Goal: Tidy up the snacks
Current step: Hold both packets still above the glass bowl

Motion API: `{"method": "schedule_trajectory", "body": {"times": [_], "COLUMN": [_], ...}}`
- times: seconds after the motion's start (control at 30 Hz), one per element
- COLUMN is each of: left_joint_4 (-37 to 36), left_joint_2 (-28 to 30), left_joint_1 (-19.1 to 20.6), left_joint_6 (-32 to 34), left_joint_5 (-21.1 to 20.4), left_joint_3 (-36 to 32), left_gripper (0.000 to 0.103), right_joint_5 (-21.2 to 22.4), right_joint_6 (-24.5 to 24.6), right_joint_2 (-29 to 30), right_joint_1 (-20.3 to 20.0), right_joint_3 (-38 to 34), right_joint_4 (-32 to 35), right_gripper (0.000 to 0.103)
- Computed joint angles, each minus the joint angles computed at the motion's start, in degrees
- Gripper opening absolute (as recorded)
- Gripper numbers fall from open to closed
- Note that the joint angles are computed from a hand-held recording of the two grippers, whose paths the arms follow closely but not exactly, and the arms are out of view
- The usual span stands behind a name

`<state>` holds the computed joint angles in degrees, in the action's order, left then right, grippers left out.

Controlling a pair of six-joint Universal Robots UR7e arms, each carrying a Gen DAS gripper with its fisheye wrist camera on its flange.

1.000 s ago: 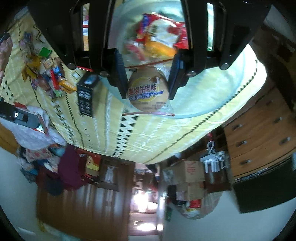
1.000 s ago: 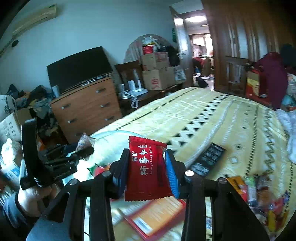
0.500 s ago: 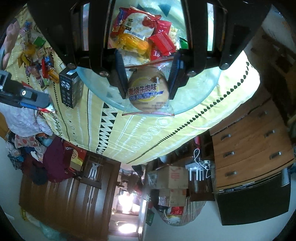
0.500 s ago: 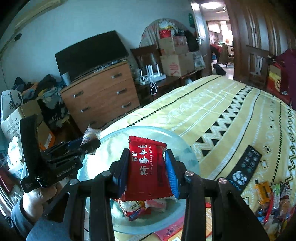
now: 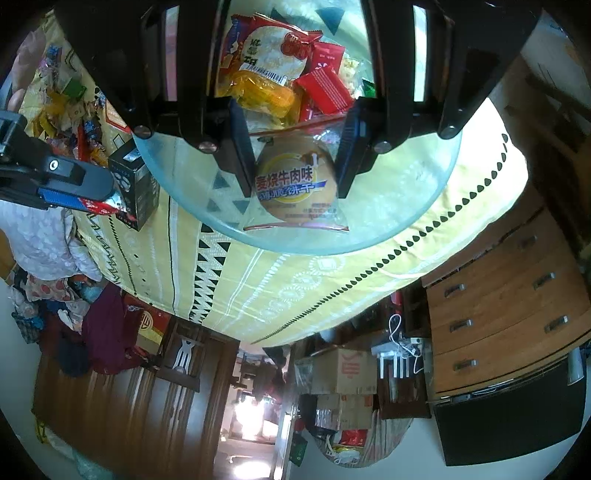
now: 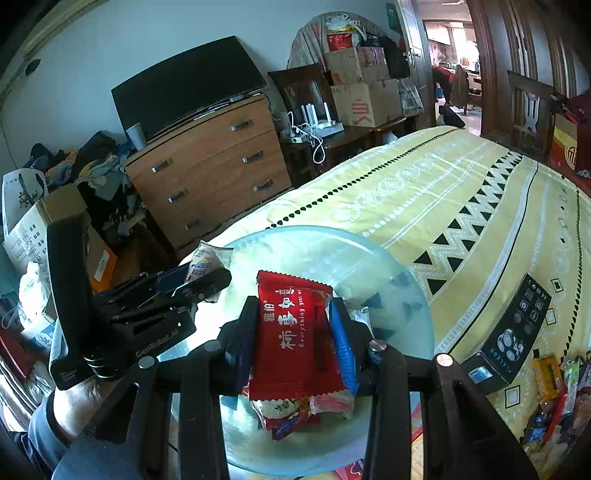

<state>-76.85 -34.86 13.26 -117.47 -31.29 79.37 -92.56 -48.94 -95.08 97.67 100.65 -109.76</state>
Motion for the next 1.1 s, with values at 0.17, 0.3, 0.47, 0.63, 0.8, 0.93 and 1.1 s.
{"method": "schedule_trajectory", "body": {"times": [0.17, 0.3, 0.47, 0.63, 0.8, 0.93, 1.1], "left_joint_4": [-0.7, -2.3, -2.5, -2.3, -2.5, -2.8, -3.0], "left_joint_2": [0.0, -0.1, 0.3, 0.6, 0.9, 0.8, 0.9], "left_joint_1": [0.1, 0.5, 1.0, 1.3, 1.5, 1.5, 1.6], "left_joint_6": [0.5, 1.8, 2.4, 2.9, 3.1, 3.5, 3.5], "left_joint_5": [-0.1, -0.4, -0.9, -1.3, -1.7, -1.6, -1.5], "left_joint_3": [0.4, 1.1, 0.8, 0.3, 0.0, 0.3, 0.3], "left_gripper": [0.042, 0.042, 0.042, 0.042, 0.042, 0.042, 0.042], "right_joint_5": [0.0, -0.2, -0.1, -0.1, -0.3, -0.3, -0.4], "right_joint_6": [0.0, 0.1, 0.3, 0.3, 0.2, 0.2, 0.1], "right_joint_2": [0.2, 0.5, 0.5, 0.5, 0.6, 0.7, 0.6], "right_joint_1": [-0.3, -0.4, -0.4, -0.4, -0.7, -0.8, -0.9], "right_joint_3": [0.1, 0.2, 0.3, 0.3, 0.8, 0.9, 1.0], "right_joint_4": [-0.3, -0.5, -0.5, -0.5, -1.0, -1.1, -1.1], "right_gripper": [0.042, 0.042, 0.042, 0.042, 0.042, 0.042, 0.042]}}
